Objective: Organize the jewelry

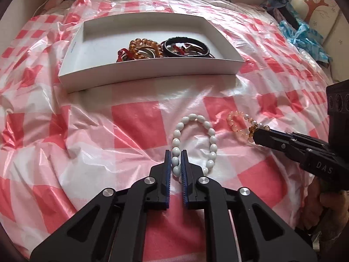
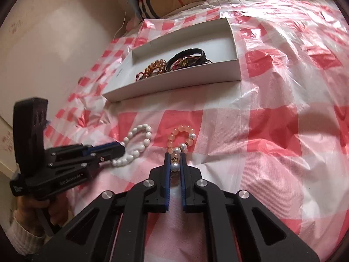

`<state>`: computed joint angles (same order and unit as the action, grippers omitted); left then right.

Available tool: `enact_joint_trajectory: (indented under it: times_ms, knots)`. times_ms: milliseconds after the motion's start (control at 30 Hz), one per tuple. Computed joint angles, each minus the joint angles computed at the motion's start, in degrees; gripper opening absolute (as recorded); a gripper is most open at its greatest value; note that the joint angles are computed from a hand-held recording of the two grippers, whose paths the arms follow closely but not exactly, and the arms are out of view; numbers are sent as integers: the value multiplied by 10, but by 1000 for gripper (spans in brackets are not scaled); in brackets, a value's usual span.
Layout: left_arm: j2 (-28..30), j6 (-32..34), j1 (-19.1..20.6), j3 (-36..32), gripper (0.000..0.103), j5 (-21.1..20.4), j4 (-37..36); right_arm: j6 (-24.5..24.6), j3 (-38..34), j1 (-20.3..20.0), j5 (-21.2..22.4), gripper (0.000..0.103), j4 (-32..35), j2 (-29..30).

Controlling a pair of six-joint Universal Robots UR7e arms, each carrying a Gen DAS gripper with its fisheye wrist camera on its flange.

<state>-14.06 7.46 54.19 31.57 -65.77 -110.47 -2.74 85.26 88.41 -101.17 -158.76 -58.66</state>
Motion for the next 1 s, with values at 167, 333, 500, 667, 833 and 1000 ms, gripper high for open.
enact_joint_trajectory:
  times_ms: [167, 333, 500, 667, 833, 1000]
  knots:
    - [-60, -27, -4, 91, 6, -39, -81, 55, 63, -15, 102, 9, -85, -41]
    - [-120, -20, -26, 196, 6, -22, -185, 39, 84, 14, 85, 9, -120, -51]
    - [-158, 2, -43, 261, 6, 8, -254, 12, 91, 42, 65, 9, -131, -46]
    - [-174, 13, -43, 280, 6, 17, -273, 2, 102, 50, 65, 9, -146, -50]
    - [-172, 22, -40, 279, 6, 28, -281, 6, 97, 49, 66, 9, -139, -46]
    - [-159, 18, -31, 259, 6, 24, -272, 14, 89, 41, 72, 9, -136, -43]
